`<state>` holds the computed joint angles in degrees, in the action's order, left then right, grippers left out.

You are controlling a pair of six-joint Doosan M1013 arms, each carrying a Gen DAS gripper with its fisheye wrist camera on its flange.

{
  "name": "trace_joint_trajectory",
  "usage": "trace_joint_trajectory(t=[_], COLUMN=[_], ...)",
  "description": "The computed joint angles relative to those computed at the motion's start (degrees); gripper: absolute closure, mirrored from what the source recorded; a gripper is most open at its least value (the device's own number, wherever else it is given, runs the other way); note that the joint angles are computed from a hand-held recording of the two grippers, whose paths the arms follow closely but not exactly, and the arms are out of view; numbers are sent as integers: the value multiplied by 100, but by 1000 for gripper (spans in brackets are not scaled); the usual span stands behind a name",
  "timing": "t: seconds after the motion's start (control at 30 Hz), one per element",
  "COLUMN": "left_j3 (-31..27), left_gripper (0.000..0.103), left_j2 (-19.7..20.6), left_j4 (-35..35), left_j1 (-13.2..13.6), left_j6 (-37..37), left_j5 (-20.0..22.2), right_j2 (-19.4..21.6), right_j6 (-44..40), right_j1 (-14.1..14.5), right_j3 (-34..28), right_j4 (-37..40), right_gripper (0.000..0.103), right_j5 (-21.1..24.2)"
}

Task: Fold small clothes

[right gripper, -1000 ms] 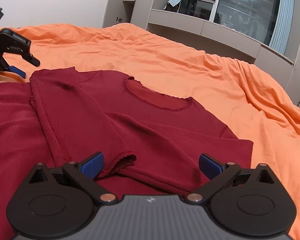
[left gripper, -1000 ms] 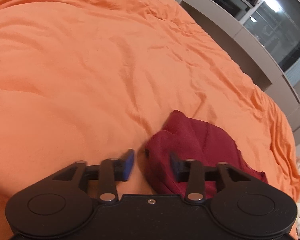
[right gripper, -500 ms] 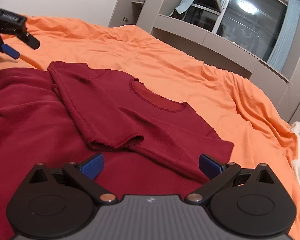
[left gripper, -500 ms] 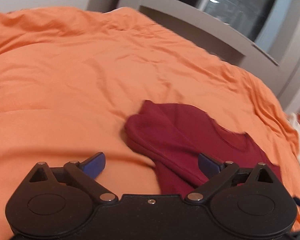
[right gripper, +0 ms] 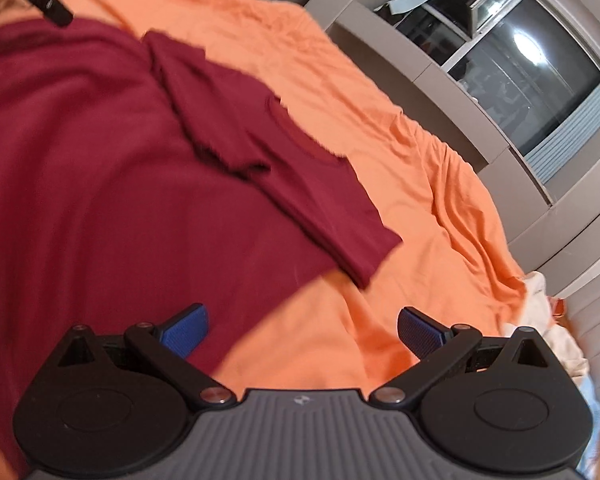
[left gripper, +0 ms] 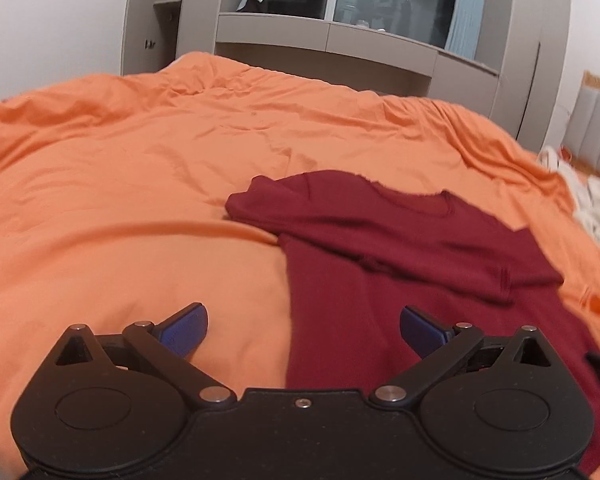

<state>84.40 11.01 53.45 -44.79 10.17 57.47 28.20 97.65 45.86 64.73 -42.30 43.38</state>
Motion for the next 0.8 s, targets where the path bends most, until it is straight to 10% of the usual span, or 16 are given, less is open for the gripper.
trace_joint_trajectory(t=[0.5, 0.8], left_j3=[193, 554], left_gripper=[1, 1], left_j2=[-89, -272], left_j4=[195, 847], left_j1=[-193, -460], left_j6=[77, -664], left_j5=[279, -38], right_j2=[-851, -1085], right_j6=[1695, 139], right_j1=[306, 420], right_j3=[1270, 1506], right_j4=[-1952, -522], right_gripper=[0, 0], right_j5=[-415, -1038])
